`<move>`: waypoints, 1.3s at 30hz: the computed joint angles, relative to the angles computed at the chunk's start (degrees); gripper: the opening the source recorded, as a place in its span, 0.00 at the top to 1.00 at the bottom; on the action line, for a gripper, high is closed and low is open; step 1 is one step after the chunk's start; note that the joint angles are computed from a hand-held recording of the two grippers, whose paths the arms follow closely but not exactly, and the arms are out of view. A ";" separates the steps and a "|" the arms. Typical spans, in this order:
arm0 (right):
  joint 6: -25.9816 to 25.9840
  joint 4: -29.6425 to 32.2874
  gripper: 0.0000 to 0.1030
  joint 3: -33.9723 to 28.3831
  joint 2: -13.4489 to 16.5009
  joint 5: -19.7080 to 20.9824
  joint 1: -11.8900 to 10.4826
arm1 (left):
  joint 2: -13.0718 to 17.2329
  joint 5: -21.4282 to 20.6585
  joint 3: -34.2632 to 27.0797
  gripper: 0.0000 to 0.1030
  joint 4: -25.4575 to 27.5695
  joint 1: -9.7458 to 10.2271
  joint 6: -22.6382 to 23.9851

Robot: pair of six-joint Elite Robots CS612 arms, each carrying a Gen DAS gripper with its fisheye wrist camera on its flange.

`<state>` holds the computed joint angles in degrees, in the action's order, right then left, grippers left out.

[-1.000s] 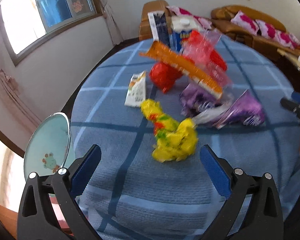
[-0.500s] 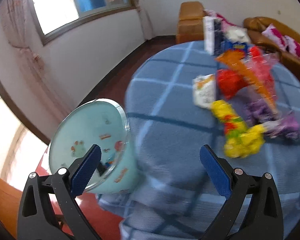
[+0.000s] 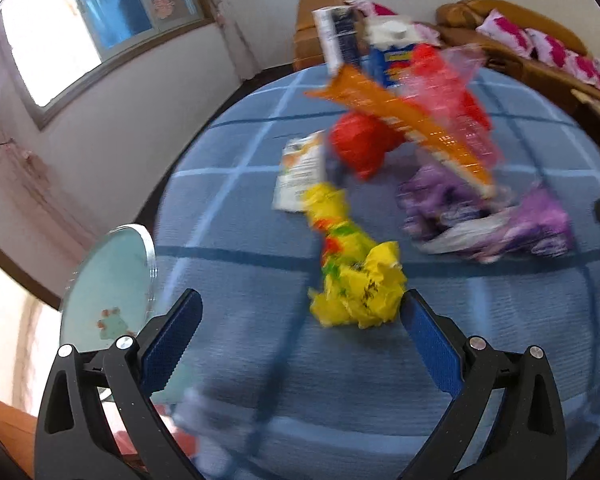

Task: Collect trash
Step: 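Move both open tools back toward the remaining wrappers on the table, then close the right tool on the purple wrapper while the left tool closes on the yellow wrapper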

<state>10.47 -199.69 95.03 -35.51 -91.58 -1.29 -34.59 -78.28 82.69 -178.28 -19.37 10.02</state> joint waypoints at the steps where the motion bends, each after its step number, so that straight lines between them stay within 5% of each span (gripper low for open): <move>1: -0.07 0.03 0.27 -0.08 0.05 0.09 0.05 | 0.19 1.18 -0.39 0.06 0.13 0.43 -0.55; 5: -0.03 0.38 0.27 -0.51 0.19 0.63 0.28 | 0.55 3.88 -1.72 0.06 1.57 2.14 -3.69; 11: -0.59 0.45 0.27 -1.17 0.13 1.47 1.03 | -0.81 0.51 0.00 0.06 -0.85 3.30 -6.55; 23: 0.15 4.07 0.28 -4.72 0.90 1.57 2.18 | -1.52 -5.78 1.01 0.06 -2.33 1.66 -9.85; 31: -0.76 9.83 0.56 -5.76 1.34 7.99 1.68 | -0.63 -7.51 0.37 0.08 -0.45 1.00 -7.16; 33: -1.26 10.46 0.69 -5.86 1.41 10.18 1.42 | -0.20 -8.37 -0.35 0.15 0.38 1.16 -6.74; 39: -2.98 11.27 0.77 -5.93 1.44 11.63 1.38 | 0.55 -12.82 -1.98 0.41 3.83 1.82 -5.30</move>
<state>7.49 -188.42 89.10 -34.07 -79.95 0.10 -34.03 -91.10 80.71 -174.45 -17.54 4.72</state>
